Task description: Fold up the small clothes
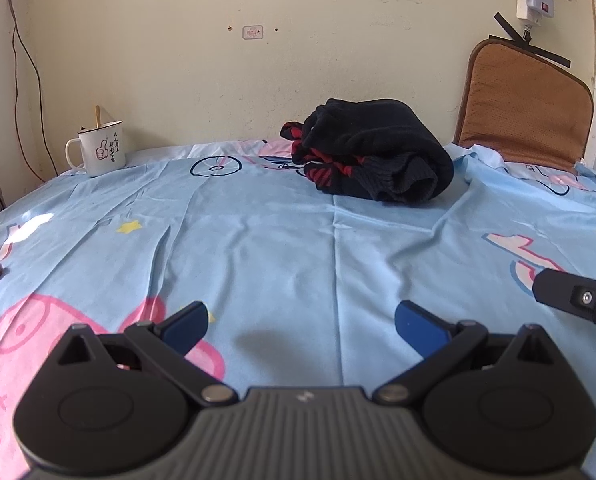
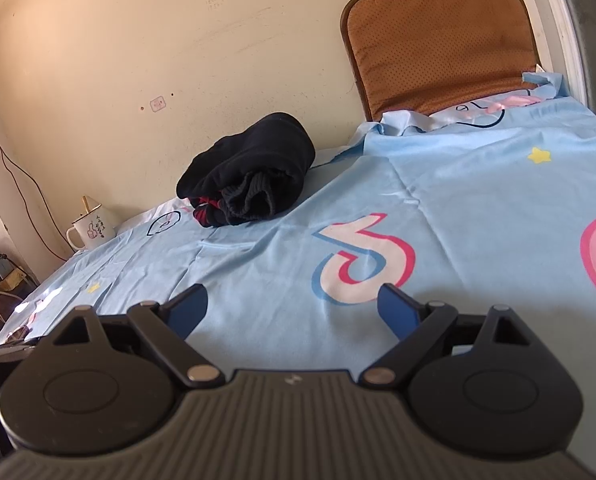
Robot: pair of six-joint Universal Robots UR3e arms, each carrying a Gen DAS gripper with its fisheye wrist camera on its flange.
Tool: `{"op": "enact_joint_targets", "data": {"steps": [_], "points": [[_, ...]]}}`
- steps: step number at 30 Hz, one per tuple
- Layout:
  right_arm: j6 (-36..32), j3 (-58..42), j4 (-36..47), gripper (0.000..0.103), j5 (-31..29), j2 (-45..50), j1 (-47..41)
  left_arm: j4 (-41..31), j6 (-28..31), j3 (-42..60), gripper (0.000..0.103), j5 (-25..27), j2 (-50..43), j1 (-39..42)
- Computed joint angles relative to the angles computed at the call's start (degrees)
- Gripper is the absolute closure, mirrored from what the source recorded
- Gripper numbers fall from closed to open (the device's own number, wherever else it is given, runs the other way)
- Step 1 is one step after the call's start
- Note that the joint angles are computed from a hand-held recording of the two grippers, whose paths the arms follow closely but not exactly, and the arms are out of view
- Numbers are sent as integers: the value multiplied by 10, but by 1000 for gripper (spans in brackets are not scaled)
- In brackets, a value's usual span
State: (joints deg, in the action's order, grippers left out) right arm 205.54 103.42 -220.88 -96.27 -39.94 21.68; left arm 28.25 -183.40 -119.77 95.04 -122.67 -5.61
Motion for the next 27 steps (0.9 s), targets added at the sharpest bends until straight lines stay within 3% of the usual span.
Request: {"op": "enact_joint_targets", "data": {"steps": [12,27], "points": [[1,4,-3,9,7,-1,-5,13,-9,-25,0,-90,10,43],[0,5,-3,9,11,-2,-8,67,-36,-28,0,-38,-6,24]]}}
